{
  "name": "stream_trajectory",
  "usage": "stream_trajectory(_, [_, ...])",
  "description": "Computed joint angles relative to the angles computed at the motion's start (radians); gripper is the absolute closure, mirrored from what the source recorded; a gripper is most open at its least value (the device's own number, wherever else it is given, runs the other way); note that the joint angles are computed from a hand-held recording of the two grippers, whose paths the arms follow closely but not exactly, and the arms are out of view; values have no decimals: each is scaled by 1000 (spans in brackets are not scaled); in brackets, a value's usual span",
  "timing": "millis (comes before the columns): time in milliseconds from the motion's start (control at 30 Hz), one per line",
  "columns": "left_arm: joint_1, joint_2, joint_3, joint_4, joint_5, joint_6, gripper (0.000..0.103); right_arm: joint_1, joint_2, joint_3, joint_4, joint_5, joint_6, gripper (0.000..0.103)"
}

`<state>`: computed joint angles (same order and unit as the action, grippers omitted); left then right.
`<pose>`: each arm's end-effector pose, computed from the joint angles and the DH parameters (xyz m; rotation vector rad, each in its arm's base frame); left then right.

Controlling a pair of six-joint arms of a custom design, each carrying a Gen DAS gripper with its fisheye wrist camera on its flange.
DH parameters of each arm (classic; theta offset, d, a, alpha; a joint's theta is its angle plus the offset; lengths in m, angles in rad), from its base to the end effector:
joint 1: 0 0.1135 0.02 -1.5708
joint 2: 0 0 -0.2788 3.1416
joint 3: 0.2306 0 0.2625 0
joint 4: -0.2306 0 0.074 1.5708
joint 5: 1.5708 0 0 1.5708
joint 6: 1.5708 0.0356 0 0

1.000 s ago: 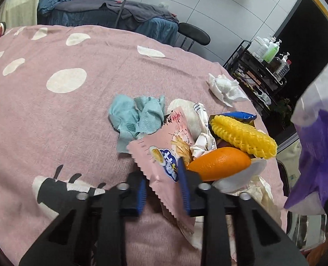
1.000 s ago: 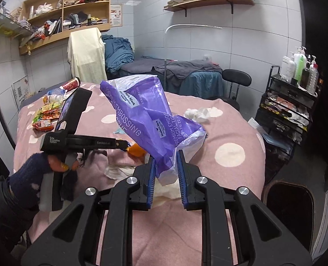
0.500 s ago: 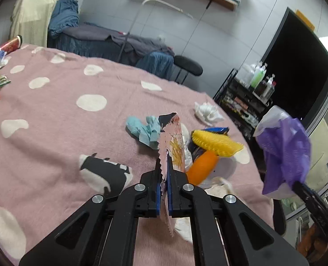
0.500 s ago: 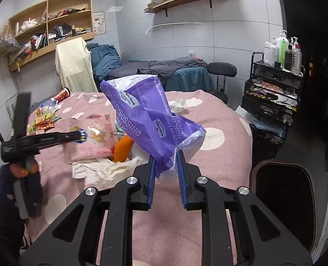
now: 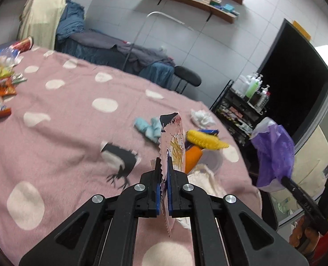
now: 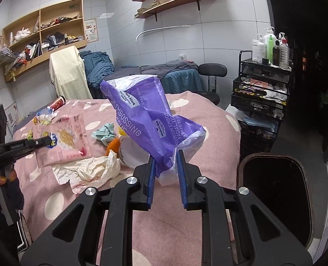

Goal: Collect trash
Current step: 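Carry the purple bag to the bin and release it with the right tool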

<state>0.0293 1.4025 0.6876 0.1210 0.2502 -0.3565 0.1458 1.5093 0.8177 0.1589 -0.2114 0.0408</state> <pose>0.2957 -0.0002 0.2054 -0.2743 2.1623 -0.4581 0.3271 0.0556 0.2197 -0.2378 2.0945 0.3343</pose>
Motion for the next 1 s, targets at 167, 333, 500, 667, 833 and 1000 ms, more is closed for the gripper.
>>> stream_trajectory(167, [50, 29, -56, 0, 41, -15, 72, -4, -4, -15, 2, -8, 5, 83])
stream_trajectory(333, [74, -9, -120, 49, 17, -47, 42, 7, -7, -19, 3, -8, 1, 83])
stream_trajectory(500, [96, 5, -105, 77, 35, -30, 63, -1, -4, -21, 7, -15, 3, 83])
stream_trajectory(667, [81, 65, -47, 35, 50, 22, 91, -5, -8, -36, 11, -13, 10, 83])
stream_trajectory(833, [93, 34, -93, 98, 88, -26, 98, -13, -17, -48, 18, -8, 11, 83])
stream_trajectory(1000, [59, -67, -115, 98, 53, -40, 99, -24, -12, -51, 25, -12, 18, 83])
